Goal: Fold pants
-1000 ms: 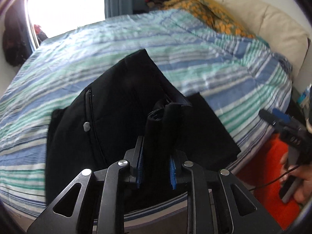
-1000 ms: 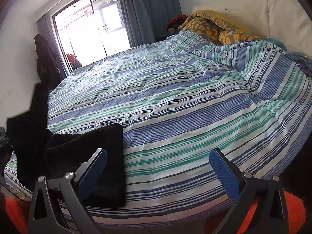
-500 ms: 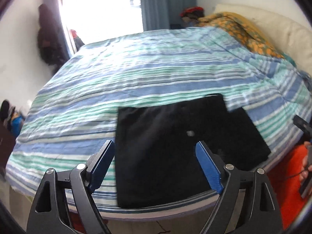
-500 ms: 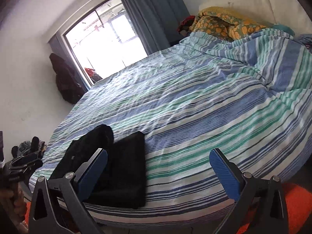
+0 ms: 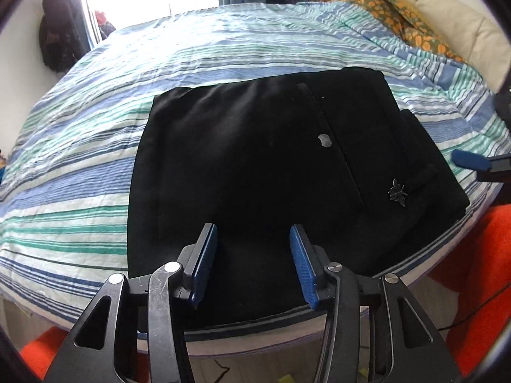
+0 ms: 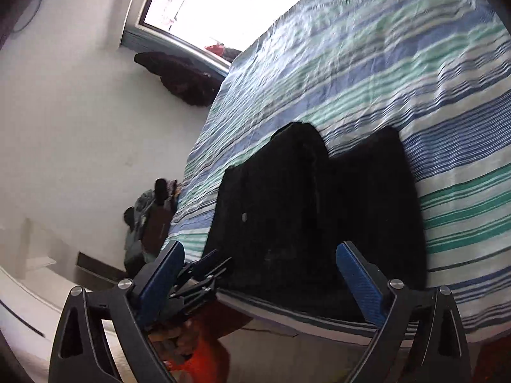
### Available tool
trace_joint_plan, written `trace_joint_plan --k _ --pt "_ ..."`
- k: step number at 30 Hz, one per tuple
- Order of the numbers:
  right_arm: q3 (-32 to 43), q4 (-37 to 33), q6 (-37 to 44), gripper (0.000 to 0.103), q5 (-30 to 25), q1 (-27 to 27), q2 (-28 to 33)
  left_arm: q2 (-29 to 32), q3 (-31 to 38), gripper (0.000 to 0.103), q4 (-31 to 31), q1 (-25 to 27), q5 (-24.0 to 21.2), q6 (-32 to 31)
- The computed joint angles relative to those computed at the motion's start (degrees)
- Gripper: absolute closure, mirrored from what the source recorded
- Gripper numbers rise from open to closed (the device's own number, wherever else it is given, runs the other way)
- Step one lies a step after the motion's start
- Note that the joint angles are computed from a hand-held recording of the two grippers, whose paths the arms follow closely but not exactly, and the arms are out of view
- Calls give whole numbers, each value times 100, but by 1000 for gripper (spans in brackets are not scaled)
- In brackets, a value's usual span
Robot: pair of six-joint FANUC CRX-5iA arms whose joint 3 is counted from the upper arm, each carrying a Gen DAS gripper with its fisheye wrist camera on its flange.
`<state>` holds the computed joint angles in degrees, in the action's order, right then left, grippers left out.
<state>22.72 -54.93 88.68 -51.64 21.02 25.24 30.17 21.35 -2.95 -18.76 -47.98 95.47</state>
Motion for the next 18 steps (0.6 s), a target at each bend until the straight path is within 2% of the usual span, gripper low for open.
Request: trace_joint_plan --k 2,8,14,16,17,18 --pt "468 208 -183 22 -478 28 373 -29 -38 55 32 11 41 -62" --pt "1321 417 -491 40 -1384 40 1126 -73 -80 55 43 34 72 -76" --pt "2419 317 -611 41 -2470 -62 1855 -185 -296 53 79 63 234 -131" --pt "2563 355 -761 43 -2585 -43 1964 -171 -280 53 52 60 243 -99" --pt "2600 409 -814 53 -2572 4 1994 -168 -278 52 44 59 246 -90" --pt "2647 546 -886 56 -2540 88 2033 -165 -262 52 14 56 229 -66"
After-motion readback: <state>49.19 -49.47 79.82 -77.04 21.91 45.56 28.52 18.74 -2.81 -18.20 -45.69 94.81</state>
